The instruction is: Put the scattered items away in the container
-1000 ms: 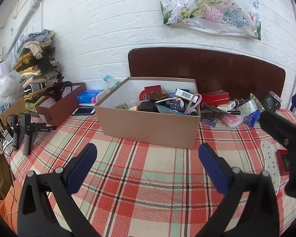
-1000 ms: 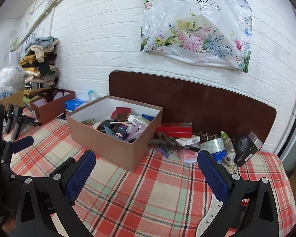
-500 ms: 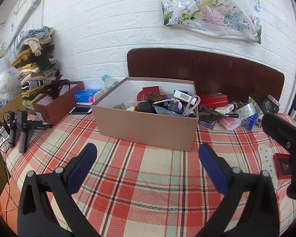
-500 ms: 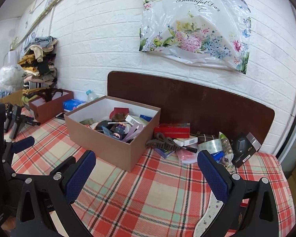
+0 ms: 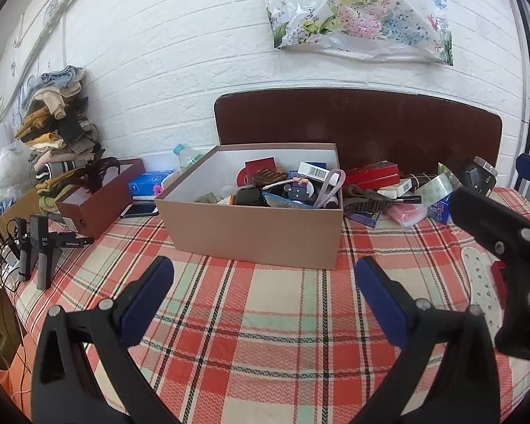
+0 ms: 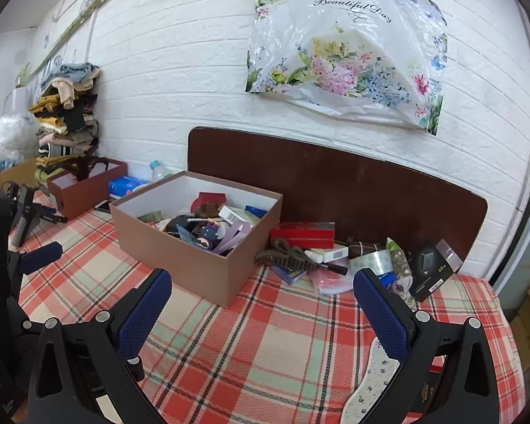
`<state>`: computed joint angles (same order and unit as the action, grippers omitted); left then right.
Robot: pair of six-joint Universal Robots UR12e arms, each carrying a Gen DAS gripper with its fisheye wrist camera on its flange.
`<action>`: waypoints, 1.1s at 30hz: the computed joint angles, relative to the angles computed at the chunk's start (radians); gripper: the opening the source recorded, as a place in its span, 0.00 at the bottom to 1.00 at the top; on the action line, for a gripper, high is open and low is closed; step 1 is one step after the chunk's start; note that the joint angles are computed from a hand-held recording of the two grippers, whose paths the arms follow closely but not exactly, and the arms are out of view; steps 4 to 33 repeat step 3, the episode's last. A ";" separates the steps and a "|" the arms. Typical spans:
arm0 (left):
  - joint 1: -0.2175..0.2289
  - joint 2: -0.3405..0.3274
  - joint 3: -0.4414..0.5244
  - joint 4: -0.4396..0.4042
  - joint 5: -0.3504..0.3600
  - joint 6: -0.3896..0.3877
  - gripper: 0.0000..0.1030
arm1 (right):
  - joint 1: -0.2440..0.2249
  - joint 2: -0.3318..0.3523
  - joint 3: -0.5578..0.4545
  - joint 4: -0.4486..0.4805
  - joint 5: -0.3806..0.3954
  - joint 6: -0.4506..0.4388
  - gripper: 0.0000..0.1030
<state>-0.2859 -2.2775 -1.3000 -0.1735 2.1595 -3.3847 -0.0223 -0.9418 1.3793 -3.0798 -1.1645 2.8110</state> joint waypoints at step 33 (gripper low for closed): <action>0.000 -0.001 0.003 0.003 0.003 0.004 1.00 | 0.000 0.000 -0.001 0.002 0.002 0.000 1.00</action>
